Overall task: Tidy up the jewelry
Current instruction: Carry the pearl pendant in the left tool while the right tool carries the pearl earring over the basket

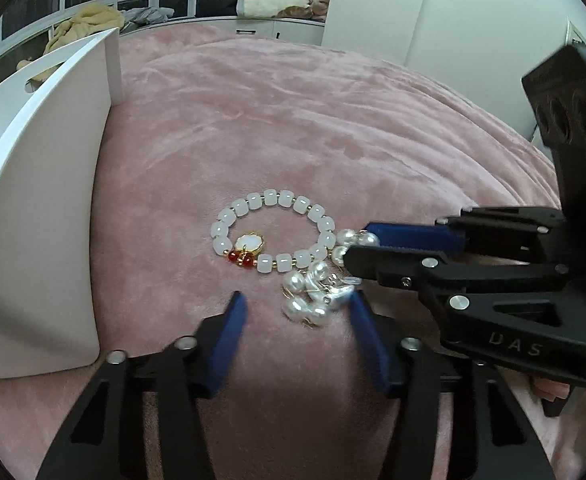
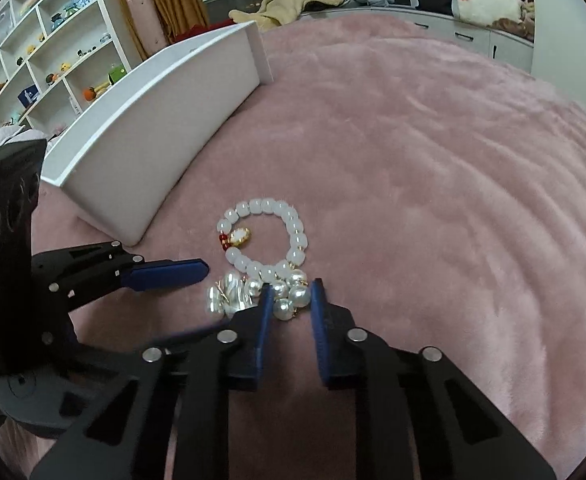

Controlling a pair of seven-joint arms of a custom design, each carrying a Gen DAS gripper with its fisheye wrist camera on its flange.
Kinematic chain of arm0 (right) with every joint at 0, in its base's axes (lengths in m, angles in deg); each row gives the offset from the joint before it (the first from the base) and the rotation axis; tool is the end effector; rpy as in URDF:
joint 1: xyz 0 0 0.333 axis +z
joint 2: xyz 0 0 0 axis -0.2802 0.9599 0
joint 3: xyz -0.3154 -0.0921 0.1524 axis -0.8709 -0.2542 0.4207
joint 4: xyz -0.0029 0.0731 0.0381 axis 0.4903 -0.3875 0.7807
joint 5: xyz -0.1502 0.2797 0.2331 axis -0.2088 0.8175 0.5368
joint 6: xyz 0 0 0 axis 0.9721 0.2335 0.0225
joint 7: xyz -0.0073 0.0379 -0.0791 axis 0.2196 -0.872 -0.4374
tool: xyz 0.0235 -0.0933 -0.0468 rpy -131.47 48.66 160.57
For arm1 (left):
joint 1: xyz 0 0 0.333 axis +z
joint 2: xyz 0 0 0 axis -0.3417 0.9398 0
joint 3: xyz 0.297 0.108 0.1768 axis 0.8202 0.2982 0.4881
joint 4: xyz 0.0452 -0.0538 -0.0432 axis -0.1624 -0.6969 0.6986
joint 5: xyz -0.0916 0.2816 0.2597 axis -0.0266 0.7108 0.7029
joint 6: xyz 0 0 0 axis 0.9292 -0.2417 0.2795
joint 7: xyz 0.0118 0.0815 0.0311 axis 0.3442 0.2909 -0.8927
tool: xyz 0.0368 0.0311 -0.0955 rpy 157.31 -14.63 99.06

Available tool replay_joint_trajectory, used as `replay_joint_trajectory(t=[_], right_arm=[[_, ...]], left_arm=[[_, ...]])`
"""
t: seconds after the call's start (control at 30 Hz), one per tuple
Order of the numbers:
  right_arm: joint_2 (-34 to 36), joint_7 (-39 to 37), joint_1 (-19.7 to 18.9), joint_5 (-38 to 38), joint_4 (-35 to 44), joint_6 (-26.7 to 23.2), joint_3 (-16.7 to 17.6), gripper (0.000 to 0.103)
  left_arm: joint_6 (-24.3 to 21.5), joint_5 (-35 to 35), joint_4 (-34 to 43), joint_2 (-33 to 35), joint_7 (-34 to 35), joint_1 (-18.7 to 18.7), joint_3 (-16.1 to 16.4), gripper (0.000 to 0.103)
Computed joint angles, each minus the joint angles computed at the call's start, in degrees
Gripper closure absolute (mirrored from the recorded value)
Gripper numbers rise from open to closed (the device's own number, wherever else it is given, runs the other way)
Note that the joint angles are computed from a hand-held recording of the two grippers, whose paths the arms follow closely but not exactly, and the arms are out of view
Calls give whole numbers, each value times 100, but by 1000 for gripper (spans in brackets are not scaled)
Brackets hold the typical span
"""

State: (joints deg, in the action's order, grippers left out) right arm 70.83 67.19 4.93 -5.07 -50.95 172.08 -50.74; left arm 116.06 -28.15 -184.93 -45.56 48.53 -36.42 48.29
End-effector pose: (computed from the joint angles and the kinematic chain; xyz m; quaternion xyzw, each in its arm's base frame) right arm 0.5091 0.2314 0.4013 -0.8188 0.4618 -0.0578 0.3362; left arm 0.5219 -0.2740 0.3594 -0.5988 0.7314 -0.2904 0.1490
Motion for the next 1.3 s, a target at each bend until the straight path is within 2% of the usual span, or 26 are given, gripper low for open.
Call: replay_joint_trajectory(t=[0.07,0.13,0.27,0.3,0.37,0.53,0.73,0.93,1.07,1.3], right_arm=[[-31,-76,-25,160,-24,33,-1,91],[-77,-247,-54,409,-52,57,-3,91],[-174,-508,-98,876,-110,68,-44,91],[-192,-539,-104,969,-122,70,-59,91],[-217,-527,-103,1056,-140,102,-86,91],[-273,-529,-70,1116,-194,213,-103,91],[-379,-709,-61,1405,-261,241,-132,91],[-516,-793,-40,1605,-312,278,-164,91],[-593,-598,-17,1385,-368,290,-187,91],[-713,391,62,259,-454,411,-161,91]], left_arm=[[69,80,-14,-5,-85,-57,86,54],[110,57,-19,1,-55,-10,49,63],[128,93,-34,-8,-92,-63,121,68],[120,98,-53,-28,-97,-65,123,72],[70,-80,-84,-59,69,115,-89,77],[-53,-82,-152,-173,193,106,-132,87],[-48,48,-267,-332,164,86,-111,87],[-115,-168,-370,-534,458,303,-368,87],[-138,-367,-425,-672,636,394,-473,87],[-375,-985,-555,-1061,1410,585,-709,87]])
